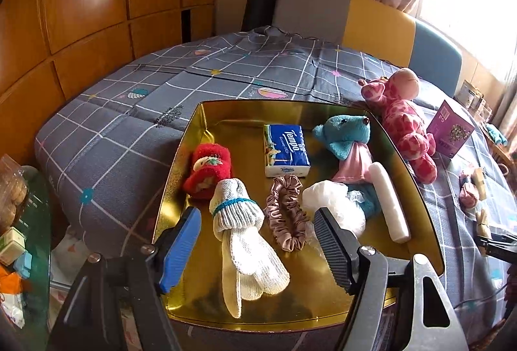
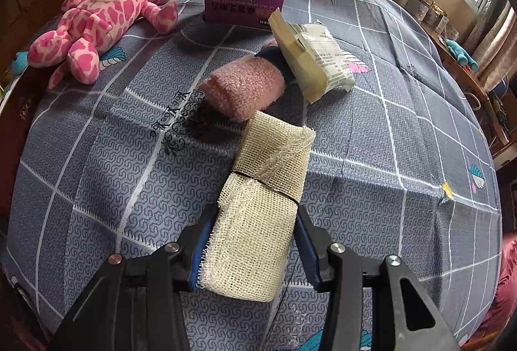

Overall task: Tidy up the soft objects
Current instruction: 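Open the left gripper to drop the grey-white sock into the tray, then carry the beige mesh roll into the gold tray and open the right gripper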

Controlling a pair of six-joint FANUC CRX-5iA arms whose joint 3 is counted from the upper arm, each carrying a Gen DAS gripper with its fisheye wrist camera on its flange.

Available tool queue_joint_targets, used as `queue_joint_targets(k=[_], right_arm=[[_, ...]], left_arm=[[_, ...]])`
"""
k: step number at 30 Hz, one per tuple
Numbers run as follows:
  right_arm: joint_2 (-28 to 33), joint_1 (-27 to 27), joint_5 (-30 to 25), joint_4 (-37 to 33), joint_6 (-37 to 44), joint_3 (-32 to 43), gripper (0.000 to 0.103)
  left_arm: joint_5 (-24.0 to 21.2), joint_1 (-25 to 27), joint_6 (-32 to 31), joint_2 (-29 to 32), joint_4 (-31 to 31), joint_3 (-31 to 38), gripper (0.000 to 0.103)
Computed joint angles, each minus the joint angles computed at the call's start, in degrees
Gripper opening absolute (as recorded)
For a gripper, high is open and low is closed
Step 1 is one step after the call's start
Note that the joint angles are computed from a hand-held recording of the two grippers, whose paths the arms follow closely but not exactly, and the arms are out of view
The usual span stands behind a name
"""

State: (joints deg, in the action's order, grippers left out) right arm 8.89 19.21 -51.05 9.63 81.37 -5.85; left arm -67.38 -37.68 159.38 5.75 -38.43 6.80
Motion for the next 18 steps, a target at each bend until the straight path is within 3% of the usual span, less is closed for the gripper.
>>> queue_joint_targets(k=[4, 10, 14, 18], right_arm=[[-0.13, 0.2, -0.17, 0.91, -0.92, -0.06, 0.047], [-4.48, 1.6, 4.76, 1.68, -3.77, -2.21, 0.047], [-6.55, 3.14, 5.66, -3.59, 2.96, -0.92, 0.047], [-6.83, 6.72, 6.08, 1.28, 1.8, -2.56, 0.047]], left_arm=[[0.5, 0.01, 0.13, -0.29, 0.11, -0.19, 0.073], [0.98, 0.31, 0.34, -0.61, 0.35, -0.53, 0.073], [1.03, 0.62, 0.38, -0.6, 0.73, -0.73, 0.073], [1.28, 0.82, 0.3, -0.69, 1.02, -0.93, 0.073]])
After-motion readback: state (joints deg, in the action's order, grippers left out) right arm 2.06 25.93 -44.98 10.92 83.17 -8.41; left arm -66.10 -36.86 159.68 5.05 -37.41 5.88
